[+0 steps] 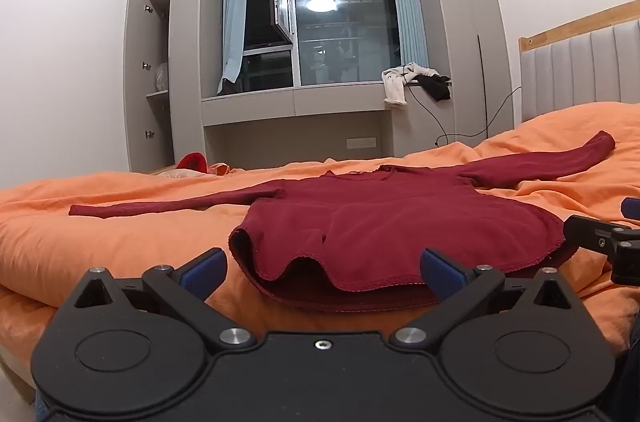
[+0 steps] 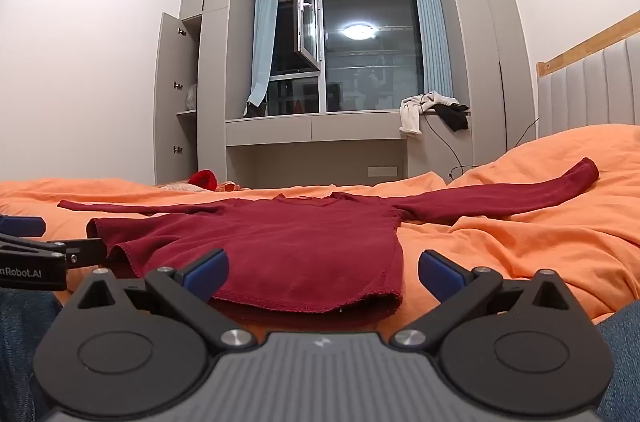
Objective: Fold small clothes
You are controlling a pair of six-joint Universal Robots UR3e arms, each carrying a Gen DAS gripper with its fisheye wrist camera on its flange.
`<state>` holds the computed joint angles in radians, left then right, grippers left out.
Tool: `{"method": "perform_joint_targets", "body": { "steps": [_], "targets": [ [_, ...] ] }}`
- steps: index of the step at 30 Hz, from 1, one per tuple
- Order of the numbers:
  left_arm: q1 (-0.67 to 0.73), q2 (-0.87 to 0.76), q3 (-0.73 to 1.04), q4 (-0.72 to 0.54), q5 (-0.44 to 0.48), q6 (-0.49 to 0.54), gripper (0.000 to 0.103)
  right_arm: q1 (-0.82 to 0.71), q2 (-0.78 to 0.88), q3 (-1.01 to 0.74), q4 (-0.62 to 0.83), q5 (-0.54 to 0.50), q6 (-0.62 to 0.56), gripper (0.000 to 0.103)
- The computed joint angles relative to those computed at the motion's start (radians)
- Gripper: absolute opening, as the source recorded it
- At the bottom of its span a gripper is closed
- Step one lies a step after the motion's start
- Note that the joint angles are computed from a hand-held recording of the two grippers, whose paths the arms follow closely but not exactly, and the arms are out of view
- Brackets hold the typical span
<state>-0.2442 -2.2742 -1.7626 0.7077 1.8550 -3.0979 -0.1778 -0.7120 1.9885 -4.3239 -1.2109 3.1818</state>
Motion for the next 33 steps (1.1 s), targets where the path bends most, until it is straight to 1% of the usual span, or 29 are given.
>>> {"method": "perform_joint_targets", "body": {
  "steps": [14,33],
  "targets": [
    [0.002,0.017,-0.008,-0.018,0.004,-0.008,0.103,-0.024,-0.001,0.007,-0.005,0.044,-0.008,0.103],
    [0.000,0.019,-0.004,-0.029,0.007,-0.008,0.103,-0.015,-0.004,0.003,0.013,0.034,-0.014,0.103]
  ]
}}
